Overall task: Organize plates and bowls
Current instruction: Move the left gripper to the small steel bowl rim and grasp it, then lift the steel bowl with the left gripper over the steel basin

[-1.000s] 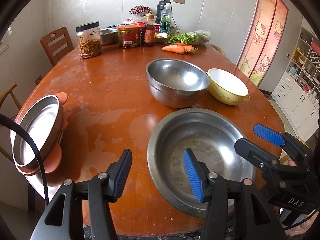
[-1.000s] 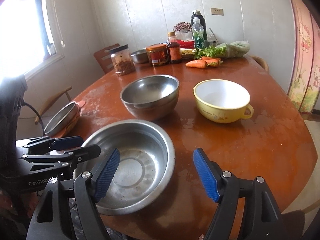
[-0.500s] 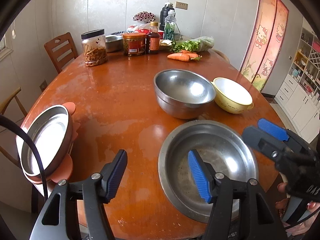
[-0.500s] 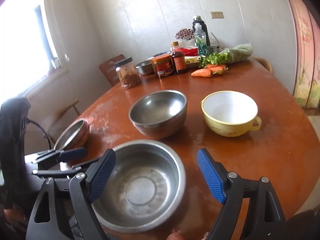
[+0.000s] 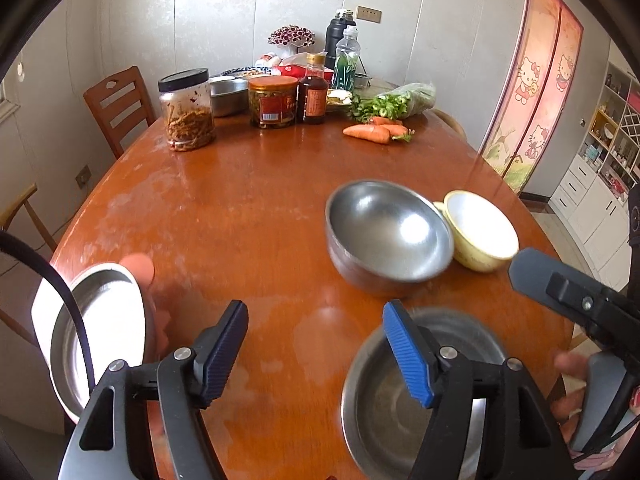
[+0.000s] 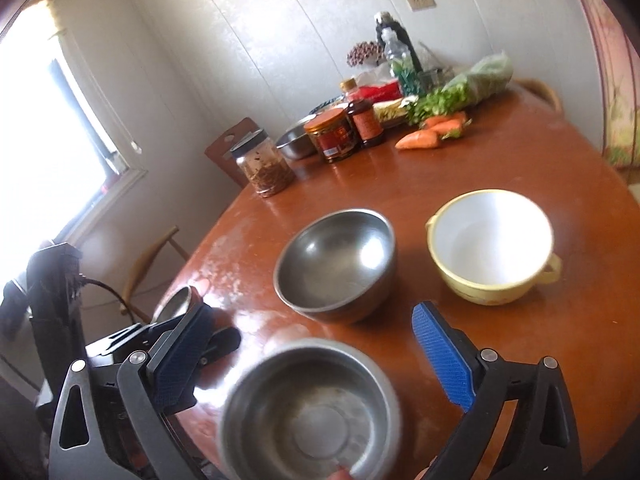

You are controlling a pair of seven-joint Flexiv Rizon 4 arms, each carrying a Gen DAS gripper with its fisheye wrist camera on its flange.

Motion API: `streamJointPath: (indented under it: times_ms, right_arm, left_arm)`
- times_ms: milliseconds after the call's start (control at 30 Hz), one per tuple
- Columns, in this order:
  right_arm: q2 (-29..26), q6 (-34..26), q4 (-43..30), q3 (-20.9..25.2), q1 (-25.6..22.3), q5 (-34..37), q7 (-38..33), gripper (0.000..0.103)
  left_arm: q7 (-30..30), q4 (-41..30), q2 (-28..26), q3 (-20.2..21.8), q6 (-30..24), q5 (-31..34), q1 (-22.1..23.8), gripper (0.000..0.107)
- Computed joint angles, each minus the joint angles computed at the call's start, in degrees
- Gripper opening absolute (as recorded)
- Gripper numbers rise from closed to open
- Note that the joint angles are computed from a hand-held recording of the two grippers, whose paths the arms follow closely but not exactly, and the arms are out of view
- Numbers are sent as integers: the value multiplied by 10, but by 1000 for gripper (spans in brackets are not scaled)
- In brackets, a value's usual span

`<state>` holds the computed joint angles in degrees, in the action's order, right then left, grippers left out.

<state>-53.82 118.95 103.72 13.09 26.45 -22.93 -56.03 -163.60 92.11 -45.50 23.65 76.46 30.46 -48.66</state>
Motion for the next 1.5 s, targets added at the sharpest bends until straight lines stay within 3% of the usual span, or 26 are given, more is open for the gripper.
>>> streamJointPath:
  times_ms: [100, 200, 433, 633, 900, 1167, 1233, 1300, 1367, 1500]
  right_arm:
    - [-20, -81, -39, 75, -72, -83, 39, 101]
    - [-34, -158, -72, 119, -102, -108, 42, 101]
    - [-80, -292, -141, 217, -150, -77, -5, 101]
    - [-116, -337, -188, 270, -169, -31, -46, 101]
    - [-128, -368, -231, 261, -147, 21, -83, 93]
    - [-116, -376, -254, 198, -101, 63, -107, 61]
    - [-114, -378, -258, 187, -93, 72, -118, 52]
    - [-112, -380, -258, 184, -91, 85, -130, 48]
    - [-112, -379, -260, 185, -90, 98, -145, 45]
    - [-100, -381, -259, 164, -71, 118, -164, 45]
  left_arm:
    - [35, -10, 0, -27, -2, -14, 34, 70]
    - [72, -19, -4, -50, -3, -37, 62, 70]
    - [139, -44, -24, -74, -14, -84, 96, 70]
    - [194, -64, -46, -97, -25, -130, 123, 70]
    - [243, -81, -67, -111, -33, -168, 134, 70]
    - [272, -94, -87, -127, -44, -205, 144, 70]
    - [283, -86, -90, -149, -26, -221, 160, 69]
    - [299, -76, -93, -168, -4, -238, 174, 60]
    - [314, -74, -97, -176, 1, -254, 177, 38]
    - [325, -63, -96, -175, 12, -280, 173, 35]
